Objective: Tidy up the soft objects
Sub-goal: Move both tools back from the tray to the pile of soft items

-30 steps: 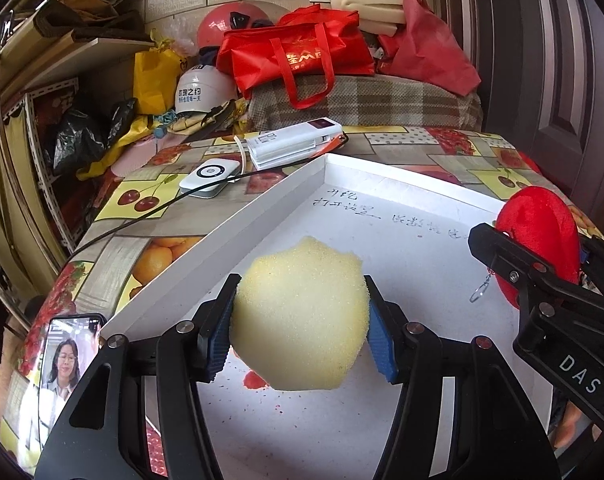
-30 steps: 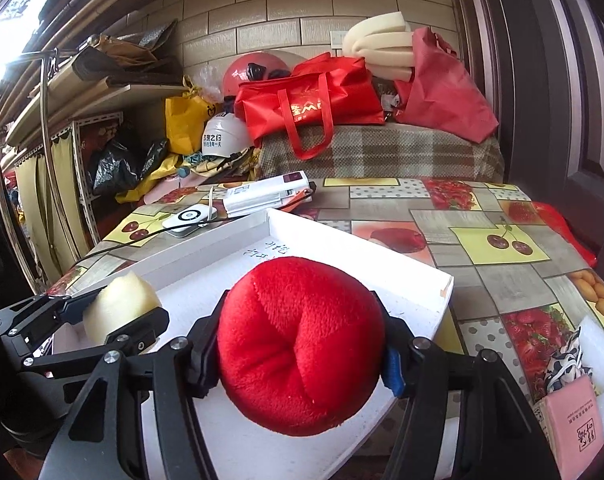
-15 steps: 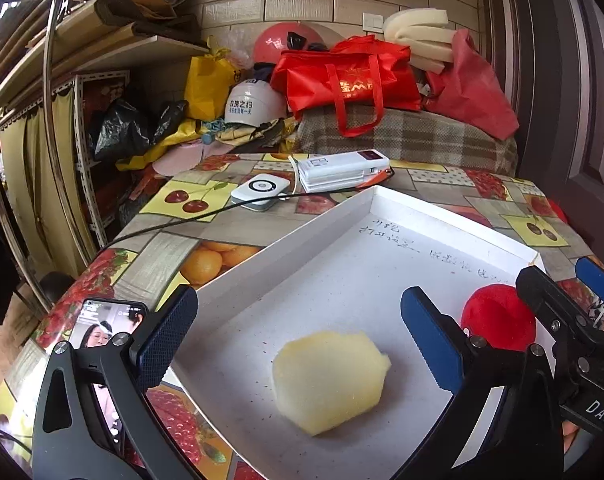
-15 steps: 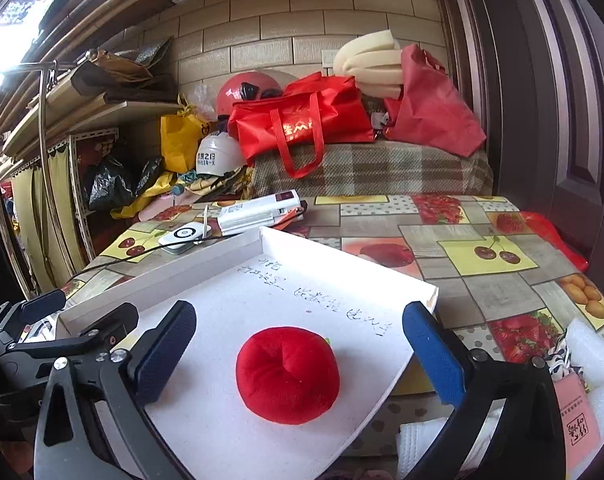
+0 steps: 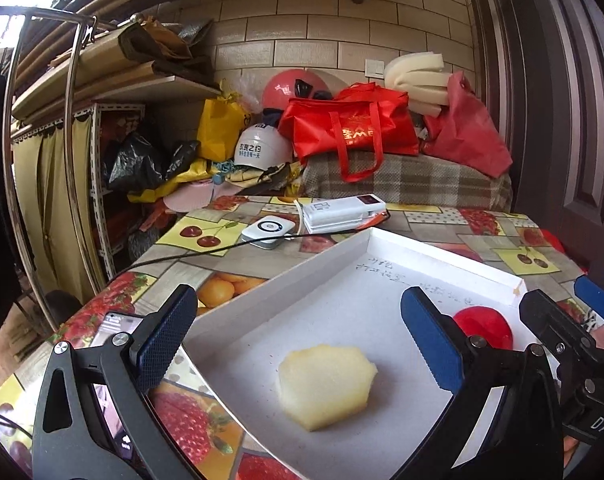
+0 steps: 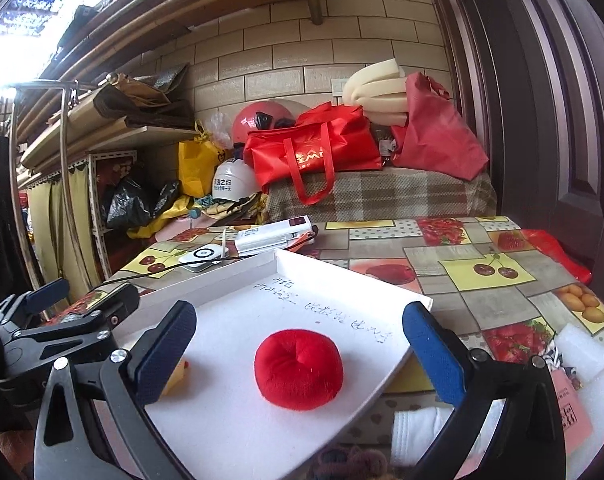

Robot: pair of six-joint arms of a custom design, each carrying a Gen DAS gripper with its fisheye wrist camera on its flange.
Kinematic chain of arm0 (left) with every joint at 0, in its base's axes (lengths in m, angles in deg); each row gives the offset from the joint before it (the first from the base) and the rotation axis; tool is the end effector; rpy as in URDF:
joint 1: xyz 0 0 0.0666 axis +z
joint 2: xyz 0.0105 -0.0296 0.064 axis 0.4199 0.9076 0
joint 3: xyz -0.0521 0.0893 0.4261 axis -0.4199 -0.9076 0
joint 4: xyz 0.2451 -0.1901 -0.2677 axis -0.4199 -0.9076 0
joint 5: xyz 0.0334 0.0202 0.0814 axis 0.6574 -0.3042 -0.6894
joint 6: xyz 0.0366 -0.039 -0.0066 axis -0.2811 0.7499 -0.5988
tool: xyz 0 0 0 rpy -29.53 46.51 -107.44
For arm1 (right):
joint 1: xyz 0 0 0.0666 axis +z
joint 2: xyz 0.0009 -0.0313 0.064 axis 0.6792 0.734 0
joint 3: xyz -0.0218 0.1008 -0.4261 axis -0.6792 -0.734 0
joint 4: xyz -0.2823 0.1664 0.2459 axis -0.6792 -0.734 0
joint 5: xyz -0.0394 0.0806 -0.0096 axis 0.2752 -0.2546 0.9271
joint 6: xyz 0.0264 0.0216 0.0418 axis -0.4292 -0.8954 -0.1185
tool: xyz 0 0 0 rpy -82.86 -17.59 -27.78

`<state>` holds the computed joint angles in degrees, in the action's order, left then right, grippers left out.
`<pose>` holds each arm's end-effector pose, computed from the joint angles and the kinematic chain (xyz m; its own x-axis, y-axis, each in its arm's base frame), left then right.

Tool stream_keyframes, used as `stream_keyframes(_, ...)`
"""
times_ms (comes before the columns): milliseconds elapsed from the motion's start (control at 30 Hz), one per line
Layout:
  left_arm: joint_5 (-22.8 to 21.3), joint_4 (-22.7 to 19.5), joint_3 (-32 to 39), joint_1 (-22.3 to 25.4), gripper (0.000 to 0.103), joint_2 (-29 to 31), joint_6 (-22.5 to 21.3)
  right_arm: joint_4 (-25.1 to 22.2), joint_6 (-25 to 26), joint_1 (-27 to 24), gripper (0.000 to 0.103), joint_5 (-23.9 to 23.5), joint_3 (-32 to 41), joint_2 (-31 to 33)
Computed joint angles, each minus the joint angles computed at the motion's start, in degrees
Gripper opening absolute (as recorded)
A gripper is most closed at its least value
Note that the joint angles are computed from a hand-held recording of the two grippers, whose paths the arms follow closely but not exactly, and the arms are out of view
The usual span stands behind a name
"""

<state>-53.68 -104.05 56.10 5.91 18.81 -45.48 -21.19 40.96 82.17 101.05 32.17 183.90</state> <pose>0.5548 -0.1782 0.4939 -0.3257 -0.0644 -0.9433 -0.0477 0.9975 -0.0516 0.5021 0.3891 0.4578 -0.2292 0.0139 -0.9733 -0.1462 0.9881 0.0485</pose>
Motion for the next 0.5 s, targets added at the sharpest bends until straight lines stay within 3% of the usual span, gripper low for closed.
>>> stream_keyframes(200,4.3,-5.67,0.31,-0.84,0.103,-0.9,5.48,0.24,-0.01,0.43,0.103,-2.32,-4.16,-3.21)
stream_keyframes(333,12.27,-7.36,0.09,-0.32,0.103,-1.26,9.03,2.62,0.12,0.57,0.103,-3.22,-8.53,-6.5)
stream_keyframes(500,17.28,-7.61,0.09,-1.52,0.103,-1.36,7.29,3.69,-4.36,-1.45,0.103,-1.86,-15.39,-12.63)
